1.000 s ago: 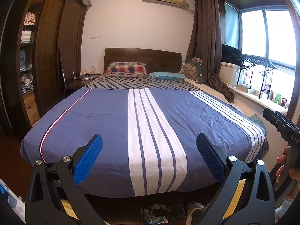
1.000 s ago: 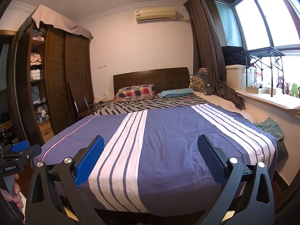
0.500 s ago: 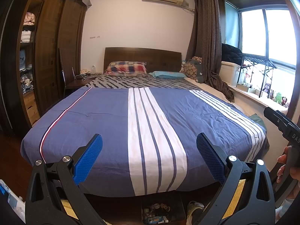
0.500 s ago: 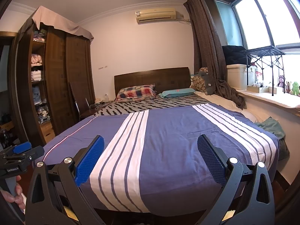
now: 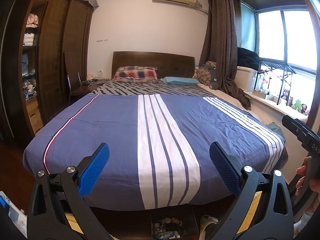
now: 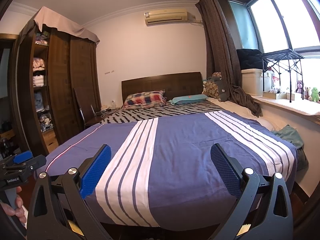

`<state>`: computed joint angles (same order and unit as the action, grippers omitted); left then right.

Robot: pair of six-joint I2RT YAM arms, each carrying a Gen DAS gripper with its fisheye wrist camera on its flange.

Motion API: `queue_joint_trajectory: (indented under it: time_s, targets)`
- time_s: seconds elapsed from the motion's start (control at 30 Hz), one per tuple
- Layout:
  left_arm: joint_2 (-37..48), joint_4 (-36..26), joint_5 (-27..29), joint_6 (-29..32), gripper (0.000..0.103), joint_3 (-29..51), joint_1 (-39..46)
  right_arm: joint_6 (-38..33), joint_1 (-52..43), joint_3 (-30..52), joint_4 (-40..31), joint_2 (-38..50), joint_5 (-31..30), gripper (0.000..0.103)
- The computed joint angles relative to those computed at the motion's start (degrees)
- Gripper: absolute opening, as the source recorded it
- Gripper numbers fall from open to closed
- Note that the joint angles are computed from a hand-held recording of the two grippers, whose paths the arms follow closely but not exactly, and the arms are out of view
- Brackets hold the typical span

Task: Collect trash

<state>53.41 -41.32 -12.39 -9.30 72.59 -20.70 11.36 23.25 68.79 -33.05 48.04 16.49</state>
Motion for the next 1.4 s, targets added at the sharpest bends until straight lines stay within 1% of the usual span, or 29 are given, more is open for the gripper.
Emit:
queue_joint_trajectory:
  time_s: [0.57, 1.4]
  targets:
    - [0.0, 0.3, -0.6, -0.2, 0.095, -0.1, -0.4, 0.4, 1.0, 0.6, -0.6, 0.1, 1.0, 0.1]
    - [0.0, 0.2, -0.9, -0.3, 0.095, -0.2, -0.9, 0.6, 0.8, 0.5, -0.4, 0.2, 0.5, 0.1]
